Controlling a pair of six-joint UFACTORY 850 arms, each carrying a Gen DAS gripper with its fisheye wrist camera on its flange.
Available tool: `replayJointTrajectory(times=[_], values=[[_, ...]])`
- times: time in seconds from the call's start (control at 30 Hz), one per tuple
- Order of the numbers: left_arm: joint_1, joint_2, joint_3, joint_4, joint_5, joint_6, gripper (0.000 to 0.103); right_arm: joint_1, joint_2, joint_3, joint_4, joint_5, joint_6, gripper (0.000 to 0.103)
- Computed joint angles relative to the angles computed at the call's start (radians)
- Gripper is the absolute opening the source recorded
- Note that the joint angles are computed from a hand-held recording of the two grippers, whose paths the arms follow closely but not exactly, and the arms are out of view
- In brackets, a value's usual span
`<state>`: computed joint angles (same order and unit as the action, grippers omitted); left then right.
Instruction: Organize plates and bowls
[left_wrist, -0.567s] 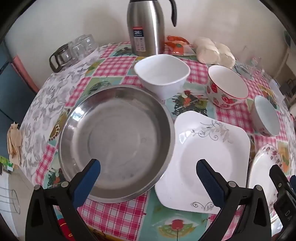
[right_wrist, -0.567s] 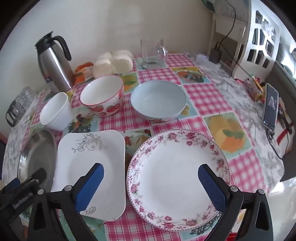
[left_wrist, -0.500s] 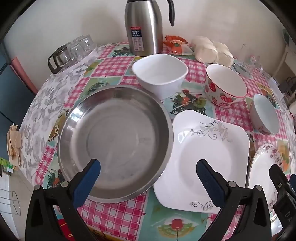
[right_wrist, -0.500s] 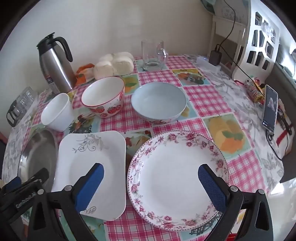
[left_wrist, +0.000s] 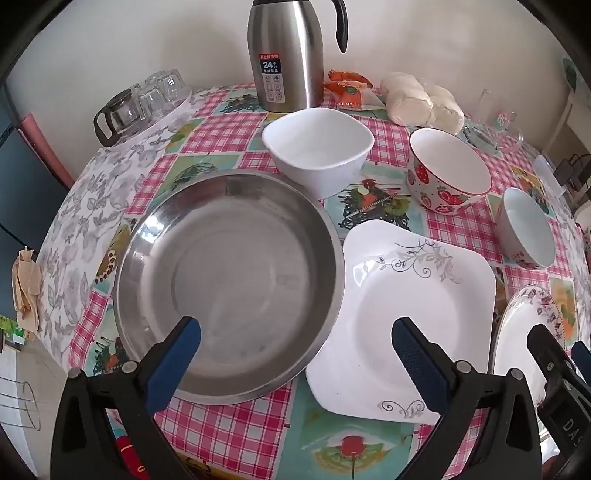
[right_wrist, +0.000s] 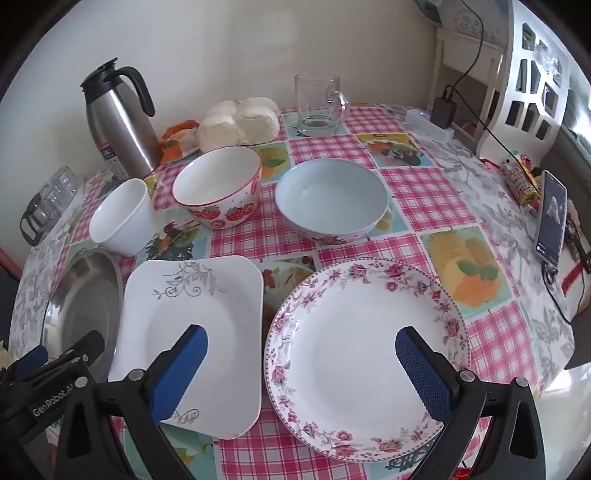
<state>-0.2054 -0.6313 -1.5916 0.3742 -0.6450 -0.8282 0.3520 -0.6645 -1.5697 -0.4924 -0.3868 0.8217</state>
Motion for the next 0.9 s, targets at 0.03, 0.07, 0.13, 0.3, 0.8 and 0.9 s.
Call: replayJointTrajectory(times=[0.03,0.07,0.13,0.3,0.8,0.9], values=[[-0.016,-0.008,0.002,0.032,-0.002,-0.020,0.103,0.001,-0.002,-0.004,0.008,-0.002,-0.010,0.103],[-0.028,-0.011,0.009,0.055,0.006,-0.044,0.103,0.001,-0.002,-0.005,0.019,0.000,-0.024,0.103],[-0.030,-0.013,0.026,0.074,0.026,-0.048,0.103,0.000,-0.004,-0.008,0.051,0.004,-0.057,0.103],[-0.028,-0.015,0.025,0.056,0.023,-0.027,0.103,-0.001,-0.004,-0.013,0.083,0.007,-0.089,0.103],[-0.016,-0.038,-0.008,-0.028,-0.015,0.075,0.103,-0.012,-0.033,-0.040,0.188,-0.053,-0.156,0.103],[-0.017,-0.041,-0.013,-0.038,-0.019,0.089,0.103,-0.014,-0.042,-0.051,0.199,-0.077,-0.158,0.103]])
